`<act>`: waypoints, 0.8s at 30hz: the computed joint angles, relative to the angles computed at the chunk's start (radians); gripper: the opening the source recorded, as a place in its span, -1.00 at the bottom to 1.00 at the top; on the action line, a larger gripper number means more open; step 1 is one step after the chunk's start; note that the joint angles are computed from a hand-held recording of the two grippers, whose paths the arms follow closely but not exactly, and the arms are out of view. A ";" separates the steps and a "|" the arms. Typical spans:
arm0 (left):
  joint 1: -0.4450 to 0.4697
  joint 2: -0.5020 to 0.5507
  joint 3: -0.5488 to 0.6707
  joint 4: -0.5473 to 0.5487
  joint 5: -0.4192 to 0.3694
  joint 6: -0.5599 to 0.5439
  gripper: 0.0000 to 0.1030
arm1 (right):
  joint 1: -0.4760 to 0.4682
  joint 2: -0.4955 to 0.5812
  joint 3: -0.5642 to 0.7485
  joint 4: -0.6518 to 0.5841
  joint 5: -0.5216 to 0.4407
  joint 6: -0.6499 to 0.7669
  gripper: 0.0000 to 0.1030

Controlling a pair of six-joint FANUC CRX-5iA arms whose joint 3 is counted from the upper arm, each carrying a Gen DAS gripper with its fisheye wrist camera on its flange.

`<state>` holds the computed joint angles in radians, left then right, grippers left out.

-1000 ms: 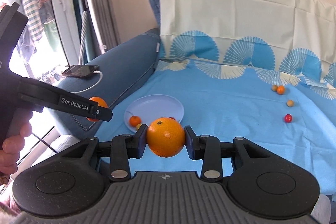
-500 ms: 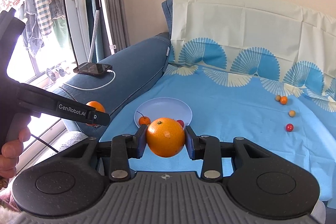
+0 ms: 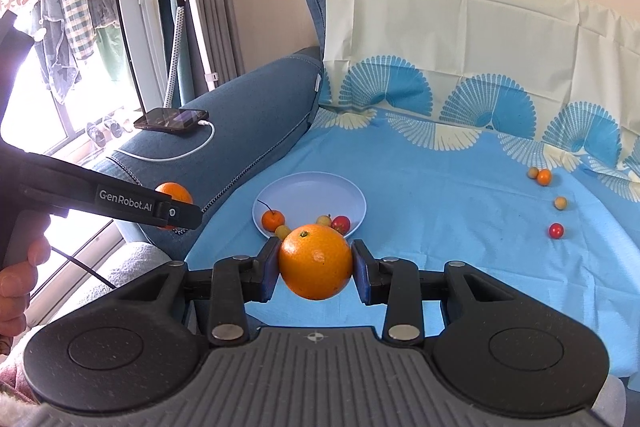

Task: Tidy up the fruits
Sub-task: 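Carry both held oranges over the plate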

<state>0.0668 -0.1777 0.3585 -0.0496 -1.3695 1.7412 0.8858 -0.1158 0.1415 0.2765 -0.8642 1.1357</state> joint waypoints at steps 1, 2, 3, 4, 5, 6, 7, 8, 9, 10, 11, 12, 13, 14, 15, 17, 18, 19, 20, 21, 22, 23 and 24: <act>0.003 0.003 0.001 0.001 0.000 -0.001 -0.21 | -0.003 0.006 0.007 -0.006 -0.005 0.005 -0.24; 0.009 0.007 0.001 0.006 0.001 -0.005 -0.21 | -0.006 0.013 0.016 -0.012 -0.010 0.009 -0.24; 0.014 0.012 0.002 0.010 0.002 -0.008 -0.21 | -0.009 0.019 0.022 -0.018 -0.015 0.015 -0.24; 0.018 0.017 0.004 0.013 0.002 -0.010 -0.21 | -0.013 0.026 0.030 -0.022 -0.019 0.018 -0.24; 0.024 0.021 0.005 0.018 0.002 -0.013 -0.21 | -0.016 0.033 0.037 -0.026 -0.024 0.022 -0.24; 0.031 0.026 0.006 0.024 0.004 -0.017 -0.21 | -0.018 0.040 0.044 -0.028 -0.028 0.022 -0.24; 0.037 0.029 0.005 0.029 0.006 -0.021 -0.21 | -0.021 0.048 0.052 -0.033 -0.032 0.024 -0.24; 0.042 0.034 0.007 0.032 0.008 -0.024 -0.21 | -0.024 0.057 0.063 -0.036 -0.037 0.027 -0.24; 0.046 0.039 0.010 0.034 0.009 -0.026 -0.21 | -0.027 0.066 0.072 -0.041 -0.042 0.031 -0.24; 0.049 0.044 0.011 0.035 0.012 -0.027 -0.21 | -0.032 0.075 0.083 -0.049 -0.046 0.039 -0.24; 0.054 0.049 0.015 0.037 0.014 -0.029 -0.21 | -0.035 0.085 0.095 -0.055 -0.051 0.045 -0.24; 0.056 0.057 0.022 0.038 0.013 -0.029 -0.21 | -0.038 0.095 0.106 -0.060 -0.055 0.050 -0.24; 0.062 0.064 0.028 0.042 0.013 -0.031 -0.21 | -0.042 0.104 0.117 -0.066 -0.058 0.057 -0.24; 0.068 0.071 0.033 0.047 0.014 -0.033 -0.21 | -0.045 0.117 0.133 -0.072 -0.064 0.063 -0.24; 0.071 0.079 0.040 0.048 0.015 -0.032 -0.21 | -0.048 0.129 0.147 -0.079 -0.069 0.071 -0.24; 0.076 0.095 0.055 0.045 0.016 -0.033 -0.21 | -0.057 0.153 0.177 -0.096 -0.076 0.091 -0.24; 0.079 0.105 0.065 0.044 0.016 -0.032 -0.21 | -0.061 0.165 0.191 -0.103 -0.079 0.099 -0.24; 0.082 0.114 0.074 0.044 0.015 -0.032 -0.21 | -0.066 0.178 0.207 -0.113 -0.084 0.108 -0.24; 0.085 0.126 0.086 0.044 0.013 -0.032 -0.21 | -0.070 0.190 0.222 -0.122 -0.087 0.116 -0.24; 0.087 0.136 0.096 0.044 0.011 -0.033 -0.21 | -0.075 0.203 0.237 -0.130 -0.091 0.125 -0.24; 0.089 0.147 0.107 0.043 0.010 -0.034 -0.21 | -0.079 0.216 0.252 -0.138 -0.094 0.133 -0.24; 0.090 0.158 0.118 0.040 0.009 -0.035 -0.21 | -0.083 0.229 0.266 -0.145 -0.097 0.141 -0.24; 0.092 0.163 0.122 0.037 0.010 -0.038 -0.21 | -0.088 0.242 0.283 -0.154 -0.102 0.148 -0.24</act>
<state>0.1589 -0.0150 0.4803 -0.0123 -1.3592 1.7036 0.7979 0.1265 0.4242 0.1229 -0.9658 1.2835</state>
